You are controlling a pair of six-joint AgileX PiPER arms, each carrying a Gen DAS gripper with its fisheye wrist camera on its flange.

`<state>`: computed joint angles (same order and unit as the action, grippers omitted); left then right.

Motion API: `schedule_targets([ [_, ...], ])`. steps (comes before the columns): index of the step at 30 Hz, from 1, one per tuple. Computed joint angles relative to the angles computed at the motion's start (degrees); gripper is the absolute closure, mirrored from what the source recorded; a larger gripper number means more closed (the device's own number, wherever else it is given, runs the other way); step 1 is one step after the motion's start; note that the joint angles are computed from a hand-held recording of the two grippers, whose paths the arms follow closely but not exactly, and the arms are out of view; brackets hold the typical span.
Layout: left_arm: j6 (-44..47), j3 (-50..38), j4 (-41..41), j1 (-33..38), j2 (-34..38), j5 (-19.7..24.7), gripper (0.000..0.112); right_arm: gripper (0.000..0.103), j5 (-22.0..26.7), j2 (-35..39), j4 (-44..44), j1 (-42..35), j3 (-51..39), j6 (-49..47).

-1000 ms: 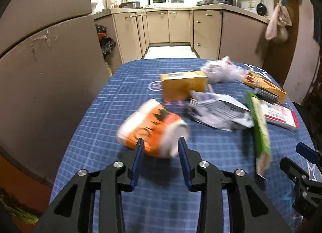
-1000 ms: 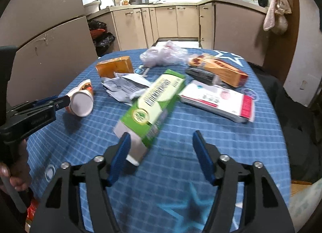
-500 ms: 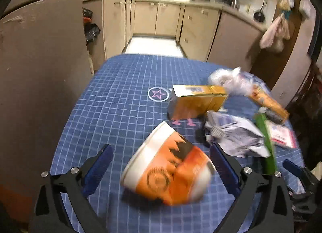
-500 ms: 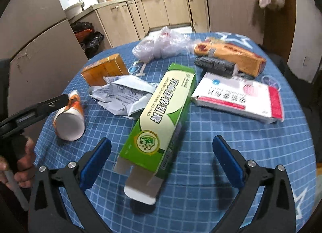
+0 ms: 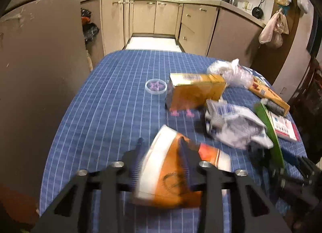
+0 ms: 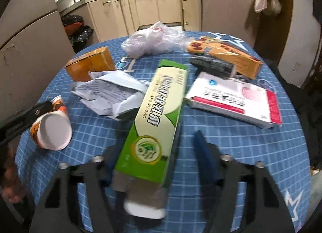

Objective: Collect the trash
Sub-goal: 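Grasp the orange bicycle-print paper cup with the left tool while the right tool reaches the green box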

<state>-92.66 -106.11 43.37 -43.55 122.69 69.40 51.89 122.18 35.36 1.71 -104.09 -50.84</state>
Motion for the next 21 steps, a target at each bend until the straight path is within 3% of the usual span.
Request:
schedule_targets([
  [1, -1.9, 1.7, 0.4, -0.9, -0.9, -0.1, 0.099, 0.067, 0.1, 0.1, 0.2, -0.5, -0.2, -0.1],
  [3, -5.4, 4.7, 0.8, -2.1, -2.5, -1.0, 0.103, 0.075, 1.0, 0.7, 0.7, -1.3, -1.1, -0.4],
  [7, -8.9, 9.4, 2.1, -4.3, -5.7, -4.7, 0.108, 0.08, 3.0, 0.6, 2.5, -2.4, -0.8, -3.0],
  [10, -8.8, 8.5, 2.1, -5.8, -5.2, -4.2, 0.108, 0.083, 4.7, 0.4, 3.8, -3.3, -0.4, -5.0],
  [12, -7.4, 11.2, 3.4, -7.1, -6.4, -9.0, 0.108, 0.082, 6.1, 0.7, 4.1, -3.7, -1.0, -5.9],
  [14, -4.9, 12.7, 4.2, -7.9, -6.6, -11.5, 0.101, 0.08, 6.7, 0.9, 4.3, -3.9, -1.4, -6.3],
  [16, -3.5, 12.1, 4.9, -8.2, -5.8, -10.2, 0.061, 0.073, 7.8, 1.2, 4.5, -4.1, -2.0, -6.1],
  [17, -3.4, 14.1, 5.7, -8.0, -6.9, -12.3, 0.054, 0.068, 8.9, 1.6, 5.1, -4.3, -2.6, -5.9],
  [19, -6.3, 21.0, 9.3, -7.3, -10.9, -20.6, 0.037, 0.031, 10.1, 2.0, 5.6, -4.6, -3.1, -6.1],
  [21, -10.1, 25.2, 14.5, -7.6, -13.4, -23.6, 0.035, 0.024, 8.4, 0.7, 5.6, -4.5, -0.6, -7.0],
])
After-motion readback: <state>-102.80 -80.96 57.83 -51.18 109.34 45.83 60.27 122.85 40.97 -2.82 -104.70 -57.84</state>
